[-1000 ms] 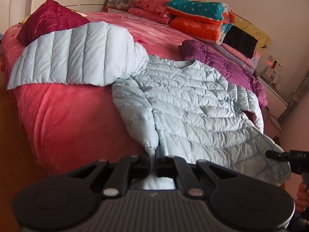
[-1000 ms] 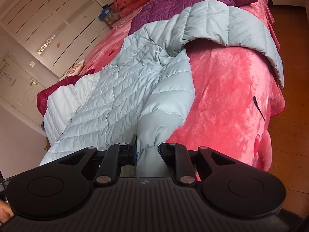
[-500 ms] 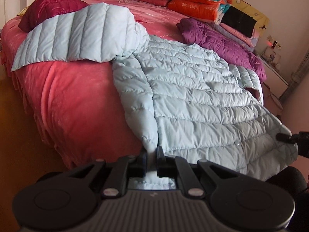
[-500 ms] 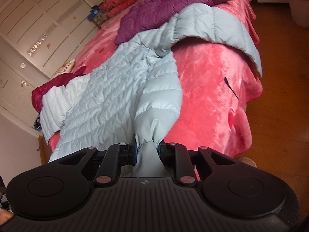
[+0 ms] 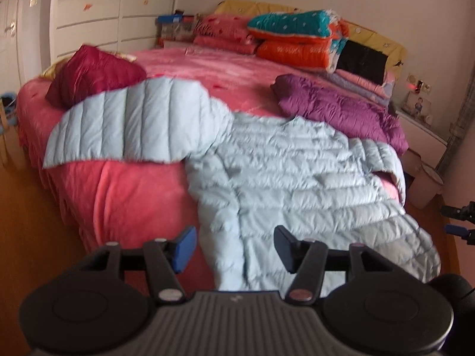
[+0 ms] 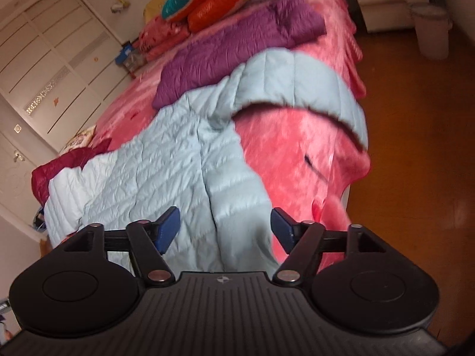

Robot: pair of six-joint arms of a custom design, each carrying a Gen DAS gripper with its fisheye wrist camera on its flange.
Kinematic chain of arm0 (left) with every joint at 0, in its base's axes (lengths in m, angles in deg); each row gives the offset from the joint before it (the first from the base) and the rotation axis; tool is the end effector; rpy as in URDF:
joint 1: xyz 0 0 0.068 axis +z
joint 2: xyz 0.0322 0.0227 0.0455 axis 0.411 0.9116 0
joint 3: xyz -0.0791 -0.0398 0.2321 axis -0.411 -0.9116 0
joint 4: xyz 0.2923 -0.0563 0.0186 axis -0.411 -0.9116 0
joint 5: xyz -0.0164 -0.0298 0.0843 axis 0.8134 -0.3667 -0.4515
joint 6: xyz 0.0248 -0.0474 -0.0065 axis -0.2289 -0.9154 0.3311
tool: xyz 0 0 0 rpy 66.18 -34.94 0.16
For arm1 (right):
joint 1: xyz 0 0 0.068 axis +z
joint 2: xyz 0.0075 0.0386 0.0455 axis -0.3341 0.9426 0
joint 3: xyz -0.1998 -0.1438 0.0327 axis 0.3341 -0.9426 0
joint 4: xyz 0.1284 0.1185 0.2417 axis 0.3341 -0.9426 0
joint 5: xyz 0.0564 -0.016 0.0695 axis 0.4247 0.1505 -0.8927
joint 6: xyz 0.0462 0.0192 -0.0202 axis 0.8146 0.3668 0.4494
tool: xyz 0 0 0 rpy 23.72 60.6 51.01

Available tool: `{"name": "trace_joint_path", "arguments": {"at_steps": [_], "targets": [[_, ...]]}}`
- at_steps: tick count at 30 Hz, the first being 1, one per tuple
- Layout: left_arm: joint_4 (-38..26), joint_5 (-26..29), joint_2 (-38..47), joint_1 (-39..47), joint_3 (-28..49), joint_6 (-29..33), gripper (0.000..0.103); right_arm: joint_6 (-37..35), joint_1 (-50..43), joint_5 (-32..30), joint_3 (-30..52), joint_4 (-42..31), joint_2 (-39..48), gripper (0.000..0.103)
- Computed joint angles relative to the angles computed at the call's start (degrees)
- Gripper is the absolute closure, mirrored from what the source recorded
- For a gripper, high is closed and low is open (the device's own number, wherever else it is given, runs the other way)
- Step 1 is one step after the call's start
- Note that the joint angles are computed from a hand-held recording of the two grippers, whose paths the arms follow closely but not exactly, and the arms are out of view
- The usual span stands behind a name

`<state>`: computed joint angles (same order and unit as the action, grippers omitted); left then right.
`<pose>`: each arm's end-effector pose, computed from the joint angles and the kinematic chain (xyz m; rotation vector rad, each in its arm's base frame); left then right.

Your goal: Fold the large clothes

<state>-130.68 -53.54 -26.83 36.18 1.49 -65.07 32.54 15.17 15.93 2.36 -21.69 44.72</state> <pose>0.1933 0.0316 0.3807 -0.0783 2.2326 -0.1675 0.2041 0.1324 0.3075 0.3655 2.2351 0.5617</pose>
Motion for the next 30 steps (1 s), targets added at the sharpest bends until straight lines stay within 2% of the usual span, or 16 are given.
{"name": "trace_joint_path", "arguments": {"at_steps": [2,4,10,12,16,18,24,30], "targets": [[1.2,-1.3,0.8,-2.4,0.7,-0.8,0.043,-1.9,0.9,3.0,0.2,0.9,-0.4,0.004],[2.5,-3.3,2.1,-5.4,1.1,-1.6,0.042,-1.8,0.9,4.6,-0.1,2.3,-0.6,0.001],[5.5,-6.7,6.4,-13.0,2.9,-2.9,0.034,5.4,-6.0,0.6,-5.1,10.5,-0.8,0.0],[6.9,-8.2,7.9,-15.9,3.5,-3.0,0.025,6.9,-8.0,0.2,-6.7,13.1,-0.3,0.0],[9.2,-10.1,11.7,-20.6,5.5,-3.7,0.021,10.4,-12.2,-2.2,-10.4,18.9,0.5,0.0],[10.3,-11.2,13.8,-22.8,6.6,-4.2,0.013,12.1,-13.8,-3.3,-11.8,21.8,1.4,0.0],[13.3,-13.6,19.8,-28.2,9.7,-4.7,0.01,16.6,-18.0,-6.7,-13.6,27.2,4.6,0.0],[15.7,-15.2,25.1,-32.5,12.4,-5.3,0.009,14.7,-22.0,-7.9,-14.3,33.7,9.0,0.0]]}}
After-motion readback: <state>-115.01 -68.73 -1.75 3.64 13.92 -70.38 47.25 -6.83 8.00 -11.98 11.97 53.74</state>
